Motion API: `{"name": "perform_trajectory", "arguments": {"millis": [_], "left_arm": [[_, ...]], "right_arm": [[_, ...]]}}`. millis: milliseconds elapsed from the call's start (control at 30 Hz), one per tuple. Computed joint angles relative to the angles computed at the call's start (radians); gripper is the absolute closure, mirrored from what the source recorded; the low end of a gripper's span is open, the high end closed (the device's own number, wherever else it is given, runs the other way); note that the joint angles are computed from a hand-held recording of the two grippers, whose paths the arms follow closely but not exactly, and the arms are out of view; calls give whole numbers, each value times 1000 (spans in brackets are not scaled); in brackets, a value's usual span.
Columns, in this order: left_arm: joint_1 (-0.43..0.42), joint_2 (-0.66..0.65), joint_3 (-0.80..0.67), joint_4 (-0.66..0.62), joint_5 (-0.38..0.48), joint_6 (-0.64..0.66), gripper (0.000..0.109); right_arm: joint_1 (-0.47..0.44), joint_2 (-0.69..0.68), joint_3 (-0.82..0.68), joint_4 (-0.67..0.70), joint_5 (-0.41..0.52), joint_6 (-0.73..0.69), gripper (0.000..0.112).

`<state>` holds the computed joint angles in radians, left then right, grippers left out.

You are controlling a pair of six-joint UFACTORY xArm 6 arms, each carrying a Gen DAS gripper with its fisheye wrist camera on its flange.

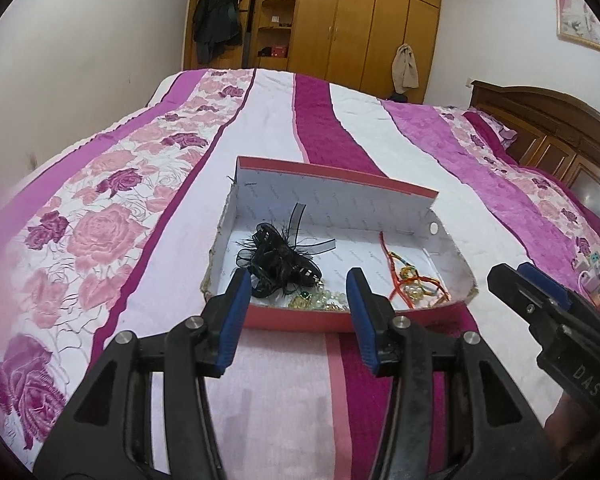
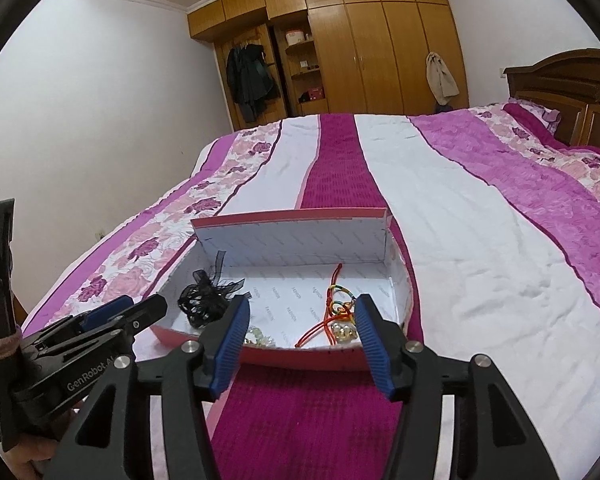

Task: Organize jewelry

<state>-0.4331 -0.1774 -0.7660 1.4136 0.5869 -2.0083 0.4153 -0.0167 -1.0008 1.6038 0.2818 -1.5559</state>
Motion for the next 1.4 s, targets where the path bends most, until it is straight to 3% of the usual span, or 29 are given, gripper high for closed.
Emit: {"name": "perform_trajectory", "arguments": {"millis": [233, 633, 1000, 1400], "left_arm": [[-59, -50, 32, -14, 47, 18, 63], [-138, -91, 83, -70, 143, 20, 47], [-161, -83, 107, -116, 179, 8, 47], [-163, -61, 99, -126, 161, 16, 47]], "right_arm": [[-11, -90, 75, 92, -6, -90, 46], [-31, -178, 178, 103, -17, -112, 32], [-41, -185, 225, 149, -38, -155, 29], [-46, -182, 233, 188, -35, -192, 27]]}}
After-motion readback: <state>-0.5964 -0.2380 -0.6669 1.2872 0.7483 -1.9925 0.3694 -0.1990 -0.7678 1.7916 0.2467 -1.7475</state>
